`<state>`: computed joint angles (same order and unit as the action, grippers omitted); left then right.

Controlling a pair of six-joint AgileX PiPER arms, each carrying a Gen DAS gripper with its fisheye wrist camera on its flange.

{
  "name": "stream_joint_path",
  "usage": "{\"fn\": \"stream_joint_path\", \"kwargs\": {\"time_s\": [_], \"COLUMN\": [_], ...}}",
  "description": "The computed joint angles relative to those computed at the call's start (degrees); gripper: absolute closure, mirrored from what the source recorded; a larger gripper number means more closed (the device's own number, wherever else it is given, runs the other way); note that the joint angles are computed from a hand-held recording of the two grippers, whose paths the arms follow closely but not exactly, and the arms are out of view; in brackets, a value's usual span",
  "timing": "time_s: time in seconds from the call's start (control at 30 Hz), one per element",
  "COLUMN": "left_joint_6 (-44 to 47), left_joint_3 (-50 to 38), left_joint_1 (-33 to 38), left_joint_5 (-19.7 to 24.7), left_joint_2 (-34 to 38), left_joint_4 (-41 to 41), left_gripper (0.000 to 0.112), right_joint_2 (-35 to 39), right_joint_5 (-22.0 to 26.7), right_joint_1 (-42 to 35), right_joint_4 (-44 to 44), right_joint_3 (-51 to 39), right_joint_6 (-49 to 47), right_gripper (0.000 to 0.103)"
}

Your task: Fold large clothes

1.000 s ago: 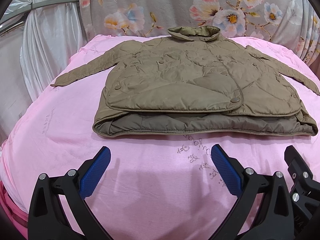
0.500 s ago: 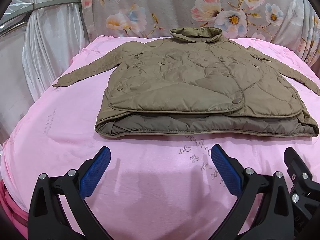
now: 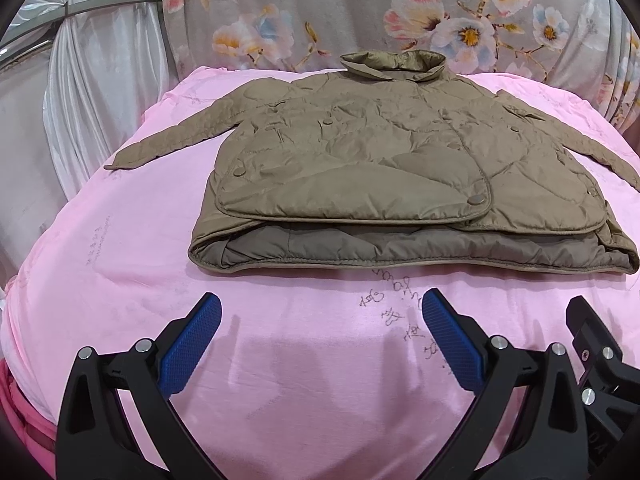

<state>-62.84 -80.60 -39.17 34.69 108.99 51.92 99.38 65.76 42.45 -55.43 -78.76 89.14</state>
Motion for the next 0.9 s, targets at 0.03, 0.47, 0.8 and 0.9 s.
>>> {"fn": "stream_joint_path", "kwargs": {"time_s": [0.03, 0.47, 0.8, 0.9], "left_joint_6": [0.5, 5.21, 17.23, 18.54], "left_joint_3": [-0.51, -2.63, -2.91, -6.22], "left_joint_1": [0.02, 0.51, 5.85, 7.82], "left_joint_5": [0.17, 0.24, -3.06, -1.3], "left_joint_2": [0.3, 1.58, -1.67, -1.7], "left_joint_4": [-0.5, -4.99, -21.65, -23.34], "left_gripper": [0.014, 0.014, 0.014, 0.014], "right_joint_2": [0.01, -0.75, -10.28, -15.64], "right_joint_5": [0.03, -3.41, -3.14, -10.97], "right_joint_1": [0.02, -1.81, -6.87, -17.08], "right_joint_4": [0.08, 1.98, -5.26, -5.42], "right_joint_3": [0.01, 0.84, 7.12, 11.91], "right_joint_6": [0.02, -1.02, -2.38, -3.87], "right_gripper": [0.005, 0.005, 0.005, 0.005]}}
